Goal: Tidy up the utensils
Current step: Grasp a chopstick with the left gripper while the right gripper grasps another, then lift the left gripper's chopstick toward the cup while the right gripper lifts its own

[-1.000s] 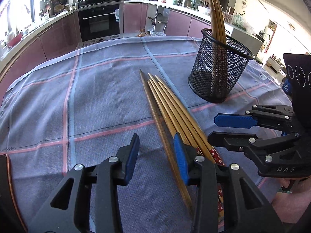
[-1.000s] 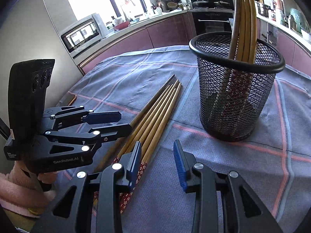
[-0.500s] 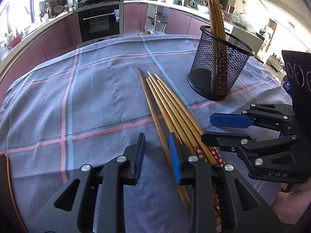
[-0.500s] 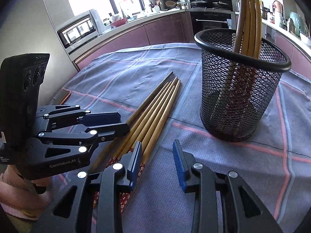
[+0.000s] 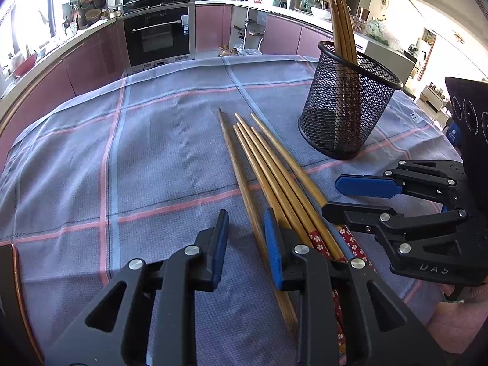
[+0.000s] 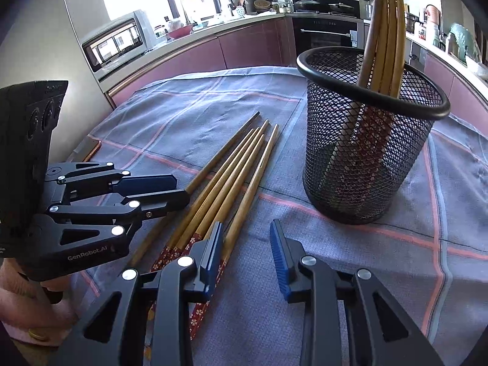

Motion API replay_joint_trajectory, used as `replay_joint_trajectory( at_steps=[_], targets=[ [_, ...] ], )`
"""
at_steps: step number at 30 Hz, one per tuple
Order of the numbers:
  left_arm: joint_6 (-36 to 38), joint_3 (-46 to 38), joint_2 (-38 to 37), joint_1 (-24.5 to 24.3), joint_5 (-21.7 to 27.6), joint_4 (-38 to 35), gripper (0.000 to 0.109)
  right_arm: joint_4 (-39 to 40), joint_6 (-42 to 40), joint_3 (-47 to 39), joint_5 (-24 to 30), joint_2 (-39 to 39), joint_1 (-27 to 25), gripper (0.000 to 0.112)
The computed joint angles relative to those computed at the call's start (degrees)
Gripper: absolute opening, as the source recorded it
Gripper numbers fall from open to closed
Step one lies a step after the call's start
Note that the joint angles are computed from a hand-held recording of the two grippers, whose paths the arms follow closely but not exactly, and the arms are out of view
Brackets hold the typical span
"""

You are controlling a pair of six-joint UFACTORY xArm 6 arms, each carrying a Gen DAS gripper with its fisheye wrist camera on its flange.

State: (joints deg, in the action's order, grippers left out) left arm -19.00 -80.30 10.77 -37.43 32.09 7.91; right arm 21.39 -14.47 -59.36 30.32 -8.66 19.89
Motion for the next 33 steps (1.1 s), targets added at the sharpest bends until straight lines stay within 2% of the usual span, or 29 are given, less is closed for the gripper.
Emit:
replay_joint_trajectory(
  at_steps=[9, 13, 15, 17, 21, 27, 33],
  targets=[
    [0.4, -5.6, 4.2, 0.5, 2.1, 0.8, 0.025, -3.9, 3.3, -2.7, -1.3, 3.1, 0.6, 0.028],
    [-0.1, -7.5, 5.6, 0.6, 2.7, 1.5, 0.018, -4.5, 4.5, -3.5, -1.8, 4.0, 0.7, 0.024],
    [-0.9, -7.8, 5.8, 0.6, 2.7, 1.7, 0.015, -4.1, 4.9, -3.3, -2.1, 4.0, 0.6, 0.018],
    [-1.8, -7.5, 5.7, 0.7, 2.3, 1.4, 0.011, -2.7, 4.8, -3.3, -2.2, 4.0, 0.3, 0.012],
    [-3.2, -6.2, 4.9, 0.8, 1.2, 0.6, 0.009, 1.0, 4.2, -2.4, -2.7, 3.4, -0.4, 0.006],
    [-3.2, -2.5, 2.0, 0.9, -1.2, -1.6, 0.008, 6.3, 1.6, -0.3, -4.5, 1.4, -1.1, 0.006],
    [0.2, 0.2, -0.2, 0.6, -2.0, -5.2, 0.008, 14.4, -7.3, 0.0, -2.2, -0.3, -1.1, 0.006]
  ],
)
